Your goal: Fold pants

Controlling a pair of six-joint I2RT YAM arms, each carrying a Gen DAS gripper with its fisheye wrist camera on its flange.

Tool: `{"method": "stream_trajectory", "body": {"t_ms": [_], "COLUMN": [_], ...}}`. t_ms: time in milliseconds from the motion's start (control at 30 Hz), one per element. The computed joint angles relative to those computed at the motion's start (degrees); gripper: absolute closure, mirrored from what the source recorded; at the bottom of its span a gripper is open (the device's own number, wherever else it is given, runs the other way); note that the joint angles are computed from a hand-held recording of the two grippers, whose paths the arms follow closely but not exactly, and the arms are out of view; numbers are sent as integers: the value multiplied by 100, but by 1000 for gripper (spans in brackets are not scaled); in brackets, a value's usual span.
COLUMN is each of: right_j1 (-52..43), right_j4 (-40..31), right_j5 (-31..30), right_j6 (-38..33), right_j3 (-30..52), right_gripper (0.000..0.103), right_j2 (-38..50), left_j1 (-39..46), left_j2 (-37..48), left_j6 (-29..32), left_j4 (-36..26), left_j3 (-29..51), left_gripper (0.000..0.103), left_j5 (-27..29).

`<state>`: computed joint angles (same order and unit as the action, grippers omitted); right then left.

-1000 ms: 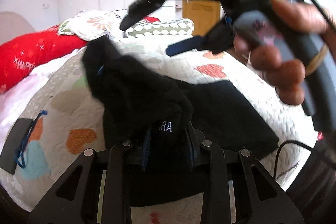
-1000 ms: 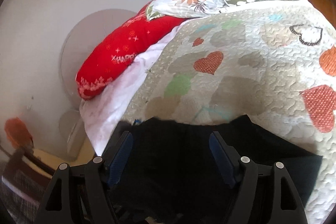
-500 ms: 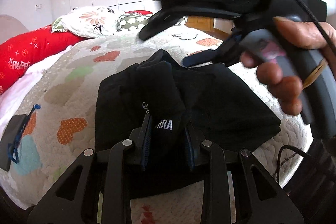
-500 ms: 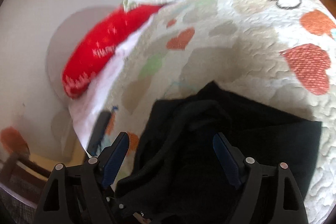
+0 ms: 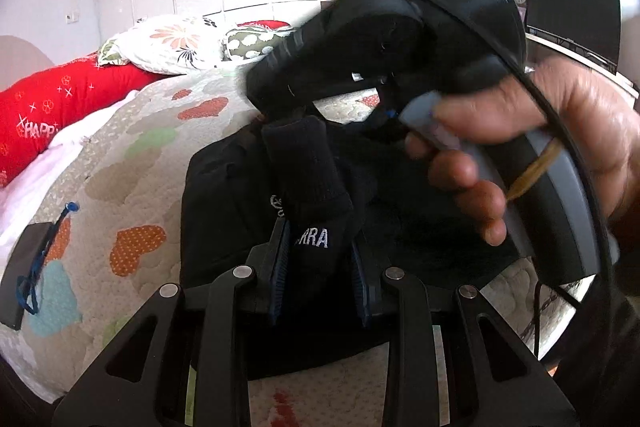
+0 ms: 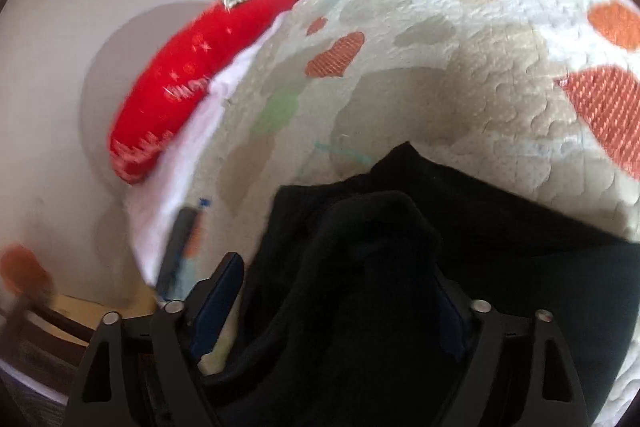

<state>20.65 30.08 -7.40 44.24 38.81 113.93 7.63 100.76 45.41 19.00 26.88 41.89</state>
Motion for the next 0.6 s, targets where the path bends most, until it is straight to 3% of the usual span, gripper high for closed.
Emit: {"method": "stream_trajectory", "body": {"t_ms": [33,100,267,367,433,533,600], "right_j1": [-2,80,503,521,408,228,63], "right_j4": [118,491,986,914,784,620,1266], "right_j5": [-11,190,1053,1434,1609,1923,1870], "right_j6": [-29,-90,-285,-229,-105,21,63], "right_j3": [-95,-456,-1765,-2474,-2685,-2539,-2606], "right_gripper": [65,71,73,73,73,73,73], "right_j2": [-35,-313,-1941,-2746,-2654,-1853,-1174], "left_j1": [19,189,793,648,447,415,462], "left_j2": [18,-171,-1217,-1440,-1453,-1316,-1416], "left_j6": [19,98,1037,1463,1575,2123,2176], "left_j4": [-113,-511,-2449,-3161,-3232,-3981,-4022], "left_j3": [75,164,337,294,168,306,338], "left_gripper": [76,76,76,76,76,76,75], "left_j5": [26,263,1343,1403,1226,1122,1101]}}
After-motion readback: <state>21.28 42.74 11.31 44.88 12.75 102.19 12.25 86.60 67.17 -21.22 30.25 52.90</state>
